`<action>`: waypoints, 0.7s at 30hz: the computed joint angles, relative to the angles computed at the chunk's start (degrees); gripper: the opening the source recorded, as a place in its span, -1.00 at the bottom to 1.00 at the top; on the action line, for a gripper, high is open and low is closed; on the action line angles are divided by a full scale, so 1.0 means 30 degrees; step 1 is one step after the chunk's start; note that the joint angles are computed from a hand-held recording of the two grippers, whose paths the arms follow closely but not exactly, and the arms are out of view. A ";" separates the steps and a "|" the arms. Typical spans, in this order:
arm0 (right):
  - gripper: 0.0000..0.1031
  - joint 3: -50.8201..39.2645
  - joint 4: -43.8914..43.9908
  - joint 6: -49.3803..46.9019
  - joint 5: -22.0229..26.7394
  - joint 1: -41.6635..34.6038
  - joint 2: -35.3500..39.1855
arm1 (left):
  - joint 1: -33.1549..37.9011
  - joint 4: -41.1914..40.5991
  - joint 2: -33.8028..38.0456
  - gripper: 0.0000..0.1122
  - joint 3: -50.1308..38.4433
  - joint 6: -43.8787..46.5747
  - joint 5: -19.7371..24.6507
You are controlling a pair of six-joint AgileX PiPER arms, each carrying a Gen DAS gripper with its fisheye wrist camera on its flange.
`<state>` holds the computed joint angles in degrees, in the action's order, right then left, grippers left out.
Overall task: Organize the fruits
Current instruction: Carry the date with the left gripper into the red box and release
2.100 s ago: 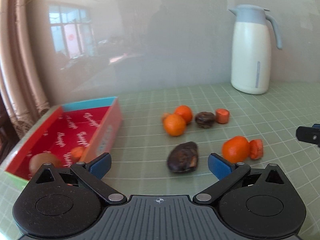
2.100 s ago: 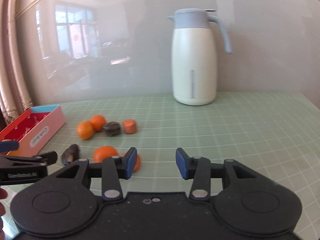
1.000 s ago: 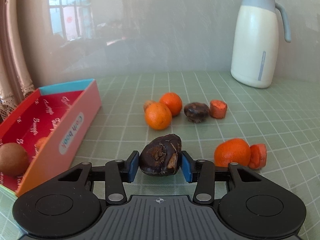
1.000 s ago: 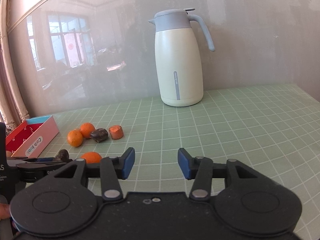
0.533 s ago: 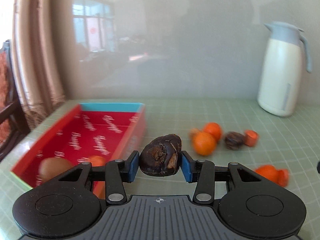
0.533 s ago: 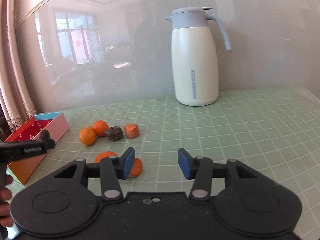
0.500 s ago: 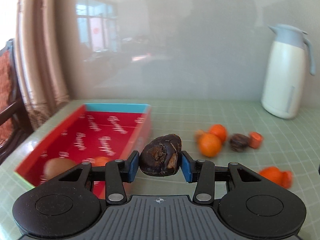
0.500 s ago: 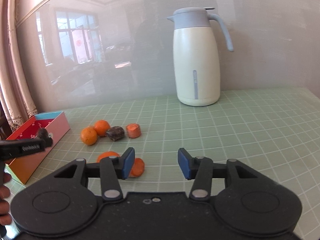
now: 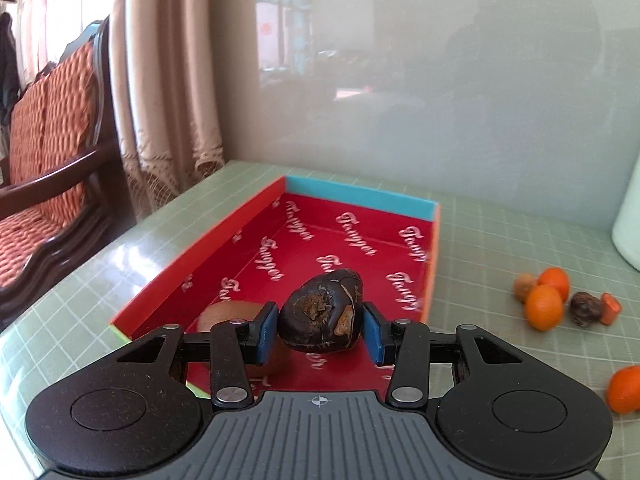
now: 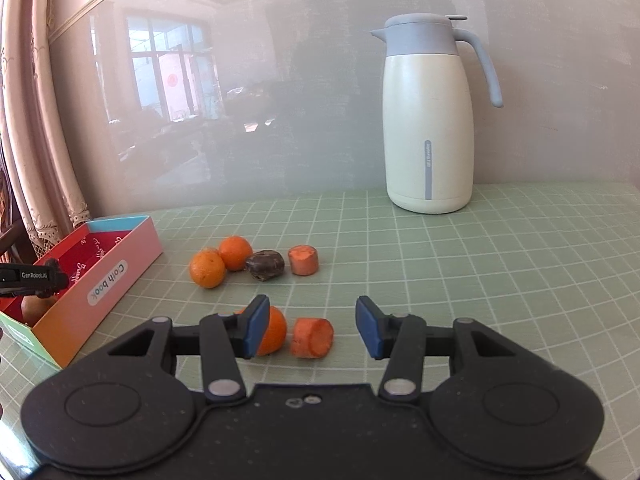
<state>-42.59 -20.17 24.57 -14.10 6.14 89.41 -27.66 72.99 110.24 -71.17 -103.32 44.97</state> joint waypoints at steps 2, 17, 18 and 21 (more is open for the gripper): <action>-0.08 -0.0029 -0.0037 0.0067 -0.0025 0.0124 0.0006 | 0.0028 -0.0005 0.0119 -0.20 -0.0013 0.0088 0.0070; -0.08 -0.0204 0.0324 -0.0442 0.0016 0.0495 0.0146 | -0.0344 0.0223 0.0217 0.43 -0.0146 -0.0155 0.0746; -0.08 -0.0203 0.0230 -0.0352 0.0006 0.0469 0.0144 | -0.0415 0.0319 0.0194 0.43 -0.0089 -0.0251 0.0903; -0.08 -0.0212 -0.0163 -0.0009 -0.0031 0.0429 0.0156 | -0.0630 0.0716 -0.0104 0.43 0.0342 -0.0550 0.1061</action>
<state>-43.22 -20.66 24.54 -14.19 7.43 89.87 -29.55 75.14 109.93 -70.15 -104.97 48.15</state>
